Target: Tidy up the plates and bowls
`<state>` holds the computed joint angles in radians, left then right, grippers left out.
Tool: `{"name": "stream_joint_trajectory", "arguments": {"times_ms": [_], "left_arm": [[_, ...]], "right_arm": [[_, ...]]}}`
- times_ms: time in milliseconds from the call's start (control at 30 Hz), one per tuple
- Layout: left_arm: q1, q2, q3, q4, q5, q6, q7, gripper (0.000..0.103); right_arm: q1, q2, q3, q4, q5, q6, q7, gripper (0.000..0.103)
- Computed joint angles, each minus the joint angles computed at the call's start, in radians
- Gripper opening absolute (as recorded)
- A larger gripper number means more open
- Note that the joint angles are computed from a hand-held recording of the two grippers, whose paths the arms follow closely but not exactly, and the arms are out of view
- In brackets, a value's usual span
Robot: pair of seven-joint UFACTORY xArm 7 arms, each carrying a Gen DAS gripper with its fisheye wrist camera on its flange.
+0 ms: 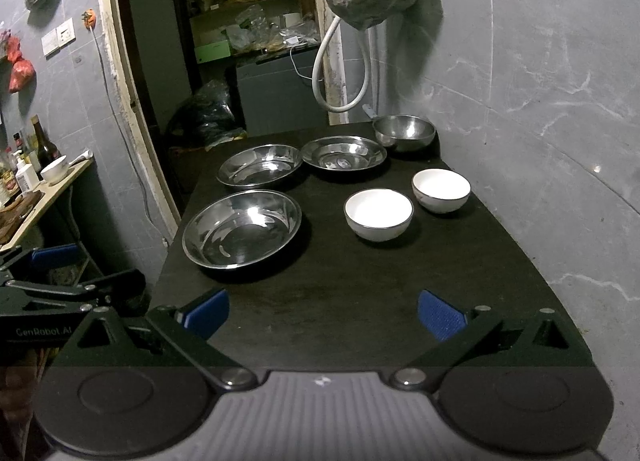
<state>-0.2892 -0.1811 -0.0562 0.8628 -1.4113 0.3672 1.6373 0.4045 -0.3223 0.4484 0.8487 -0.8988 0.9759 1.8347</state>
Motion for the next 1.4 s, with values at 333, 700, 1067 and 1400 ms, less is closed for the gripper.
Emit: {"name": "stream_joint_trajectory", "arguments": {"times_ms": [333,700,1067,1400], "left_arm": [[0.001,-0.001,0.000,0.000,-0.002,0.001,0.000,0.102],[0.002,0.000,0.000,0.000,0.000,0.002,-0.001,0.102],[0.001,0.000,-0.001,-0.001,-0.002,0.000,0.000,0.102],[0.004,0.010,0.002,0.003,-0.007,0.003,0.005,0.102]], "right_arm": [[-0.002,0.000,-0.003,0.000,-0.004,-0.002,-0.002,0.103],[-0.005,0.005,-0.004,0.001,-0.008,-0.007,0.001,0.103],[0.002,0.006,-0.003,0.001,-0.010,0.002,0.012,0.103],[0.003,0.012,-0.006,0.004,-0.014,-0.001,0.012,0.103]]}}
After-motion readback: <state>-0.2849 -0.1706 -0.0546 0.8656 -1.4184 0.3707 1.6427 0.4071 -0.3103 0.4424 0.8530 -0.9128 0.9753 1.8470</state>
